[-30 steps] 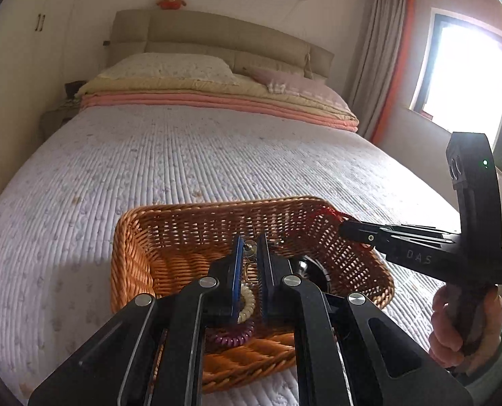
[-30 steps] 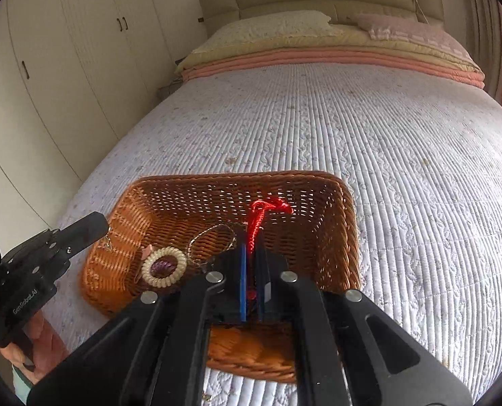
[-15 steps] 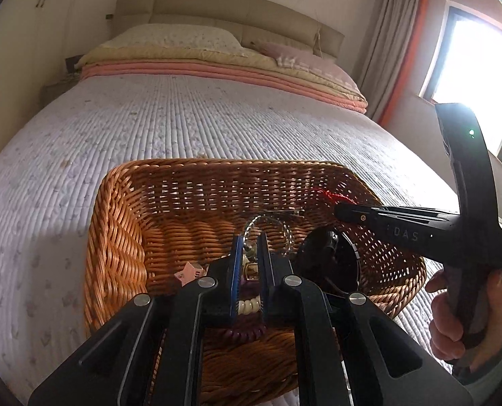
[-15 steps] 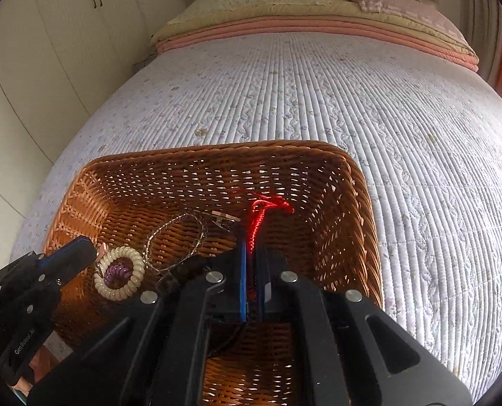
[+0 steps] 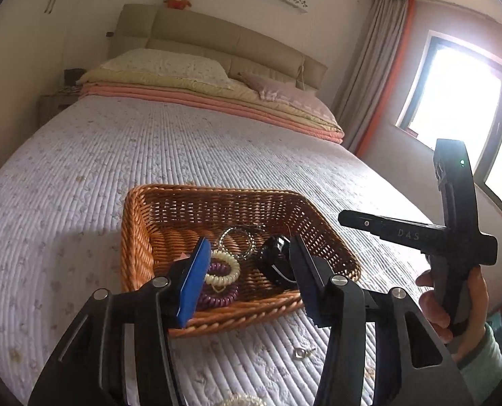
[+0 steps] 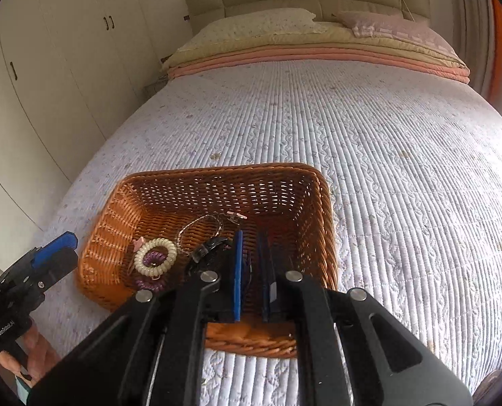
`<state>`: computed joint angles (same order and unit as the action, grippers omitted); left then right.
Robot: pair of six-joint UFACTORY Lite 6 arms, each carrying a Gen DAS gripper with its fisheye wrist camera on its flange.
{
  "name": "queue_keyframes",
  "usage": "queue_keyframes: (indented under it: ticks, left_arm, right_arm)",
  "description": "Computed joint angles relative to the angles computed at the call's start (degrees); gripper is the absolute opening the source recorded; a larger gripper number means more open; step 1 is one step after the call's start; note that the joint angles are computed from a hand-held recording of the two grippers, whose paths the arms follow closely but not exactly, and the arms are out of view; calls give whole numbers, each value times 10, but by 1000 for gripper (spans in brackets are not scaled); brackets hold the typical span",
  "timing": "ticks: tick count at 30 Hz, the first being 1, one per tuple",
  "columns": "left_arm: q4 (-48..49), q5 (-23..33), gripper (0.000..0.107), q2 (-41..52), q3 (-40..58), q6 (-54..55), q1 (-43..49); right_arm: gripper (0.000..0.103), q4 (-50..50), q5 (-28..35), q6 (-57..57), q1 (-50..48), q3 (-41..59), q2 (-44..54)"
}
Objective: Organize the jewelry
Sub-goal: 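Lower the red necklace and gold charm bracelet into the basket, open both tools, then grasp the light-blue hair clip with the right tool while the left tool grasps the gold charm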
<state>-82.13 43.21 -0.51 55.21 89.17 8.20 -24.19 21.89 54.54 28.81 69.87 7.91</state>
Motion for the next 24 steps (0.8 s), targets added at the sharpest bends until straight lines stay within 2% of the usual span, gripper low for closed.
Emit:
queue_keyframes:
  ticks: [1, 3, 4, 6, 10, 14, 17, 20, 24]
  left_arm:
    - [9, 10, 50, -24, -14, -3, 12]
    - [32, 40, 54, -87, -52, -10, 50]
    - [41, 54, 57, -110, -65, -14, 66]
    - [62, 92, 60, -165, -95, -20, 111]
    - [95, 163, 60, -246, -145, -23, 196]
    - [125, 214, 60, -292, -196, -5, 267]
    - [153, 240, 60, -312, -250, 33, 324]
    - [181, 251, 60, -305, -288, 73, 362]
    - [202, 198, 60, -295, -341, 126, 355]
  right_arm:
    - [21, -15, 3, 18, 9, -16, -22]
    - [44, -73, 15, 86, 42, -61, -87]
    - [47, -98, 21, 115, 59, -80, -114]
    - [48, -142, 49, 170, 99, -106, -157]
    - [48, -216, 109, 279, 193, -162, -228]
    - [48, -269, 164, 383, 286, -220, -273]
    - [48, -298, 175, 460, 331, -266, -286]
    - [48, -319, 169, 533, 365, -308, -279]
    - [48, -339, 139, 602, 380, -330, -230]
